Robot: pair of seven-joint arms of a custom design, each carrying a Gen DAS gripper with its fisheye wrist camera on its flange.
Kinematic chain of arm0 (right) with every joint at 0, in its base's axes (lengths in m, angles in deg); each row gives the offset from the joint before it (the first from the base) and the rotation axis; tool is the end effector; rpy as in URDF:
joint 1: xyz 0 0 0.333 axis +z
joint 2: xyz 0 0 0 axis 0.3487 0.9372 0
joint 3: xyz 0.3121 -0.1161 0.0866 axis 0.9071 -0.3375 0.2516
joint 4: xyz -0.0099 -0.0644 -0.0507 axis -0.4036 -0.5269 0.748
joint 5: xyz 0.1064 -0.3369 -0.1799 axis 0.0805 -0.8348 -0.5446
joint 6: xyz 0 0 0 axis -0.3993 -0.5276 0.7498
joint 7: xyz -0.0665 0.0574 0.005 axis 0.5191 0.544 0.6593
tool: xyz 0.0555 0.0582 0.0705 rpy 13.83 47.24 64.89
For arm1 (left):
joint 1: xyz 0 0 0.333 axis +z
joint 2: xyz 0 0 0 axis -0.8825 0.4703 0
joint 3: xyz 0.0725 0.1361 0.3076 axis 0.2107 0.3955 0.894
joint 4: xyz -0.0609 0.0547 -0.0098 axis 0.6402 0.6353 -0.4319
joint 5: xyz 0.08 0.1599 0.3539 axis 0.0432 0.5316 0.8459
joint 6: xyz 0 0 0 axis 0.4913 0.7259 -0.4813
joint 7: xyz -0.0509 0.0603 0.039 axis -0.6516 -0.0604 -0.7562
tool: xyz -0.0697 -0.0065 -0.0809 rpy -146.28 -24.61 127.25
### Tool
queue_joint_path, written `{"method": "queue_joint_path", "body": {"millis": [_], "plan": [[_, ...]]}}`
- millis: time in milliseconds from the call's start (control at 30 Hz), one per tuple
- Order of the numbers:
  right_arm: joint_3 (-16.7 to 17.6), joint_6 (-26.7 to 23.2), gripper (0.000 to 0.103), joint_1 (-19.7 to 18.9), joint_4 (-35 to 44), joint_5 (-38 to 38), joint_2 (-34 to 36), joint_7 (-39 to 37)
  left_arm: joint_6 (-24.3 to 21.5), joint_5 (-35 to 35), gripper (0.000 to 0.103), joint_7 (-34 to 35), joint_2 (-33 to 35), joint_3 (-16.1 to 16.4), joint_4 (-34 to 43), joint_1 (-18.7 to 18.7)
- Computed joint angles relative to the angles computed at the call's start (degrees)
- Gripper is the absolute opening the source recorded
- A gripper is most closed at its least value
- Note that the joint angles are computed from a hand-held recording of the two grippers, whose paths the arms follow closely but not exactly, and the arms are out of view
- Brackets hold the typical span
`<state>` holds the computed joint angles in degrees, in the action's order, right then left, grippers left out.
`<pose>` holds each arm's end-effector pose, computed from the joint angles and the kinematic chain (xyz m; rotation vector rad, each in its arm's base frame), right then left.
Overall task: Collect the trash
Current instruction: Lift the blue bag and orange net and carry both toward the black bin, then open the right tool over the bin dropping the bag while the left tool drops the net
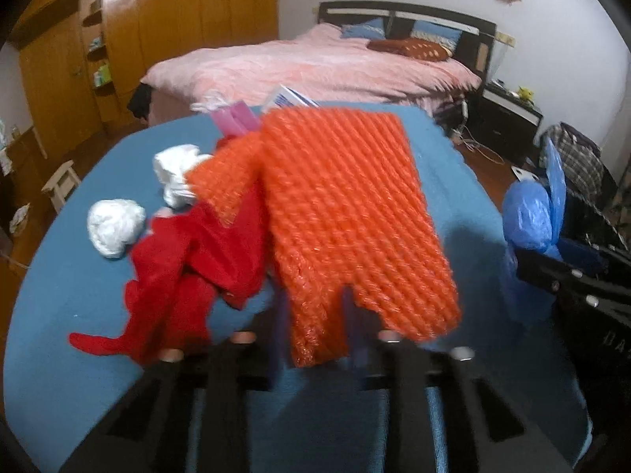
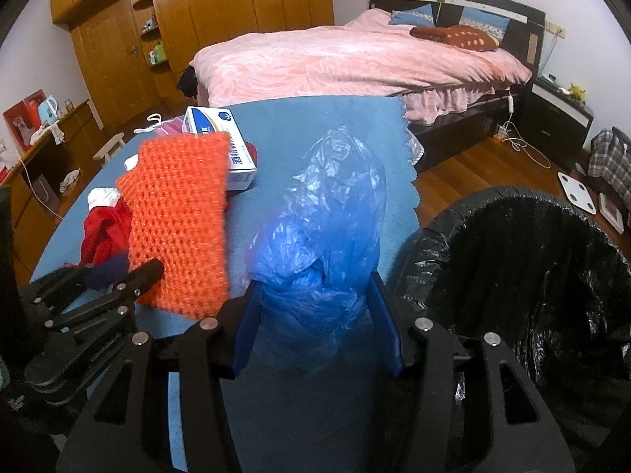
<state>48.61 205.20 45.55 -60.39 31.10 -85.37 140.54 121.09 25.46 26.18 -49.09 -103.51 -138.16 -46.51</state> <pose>0.4798 0.1716 0.4758 -2.1068 1.2924 -0.3639 0.4135 -0.1427 0.4399 -1.9559 1.5579 -0.6046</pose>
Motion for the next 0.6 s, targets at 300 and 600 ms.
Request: {"method": "queue_joint_path", "body": {"millis": [300, 600], "plan": [[-0.7, 0.3, 0.051, 0.5, 0.1, 1.7, -1.2, -1.1, 2.6, -1.0, 0.011, -0.1, -4.0, -0.1, -1.4, 0.3], [-4.5, 1.8, 0.051, 1.4, -1.7, 2.5, -6.6, -3.0, 4.2, -8.7, 0.011, 7.4, -7.4, -0.8, 0.2, -0.8]]}}
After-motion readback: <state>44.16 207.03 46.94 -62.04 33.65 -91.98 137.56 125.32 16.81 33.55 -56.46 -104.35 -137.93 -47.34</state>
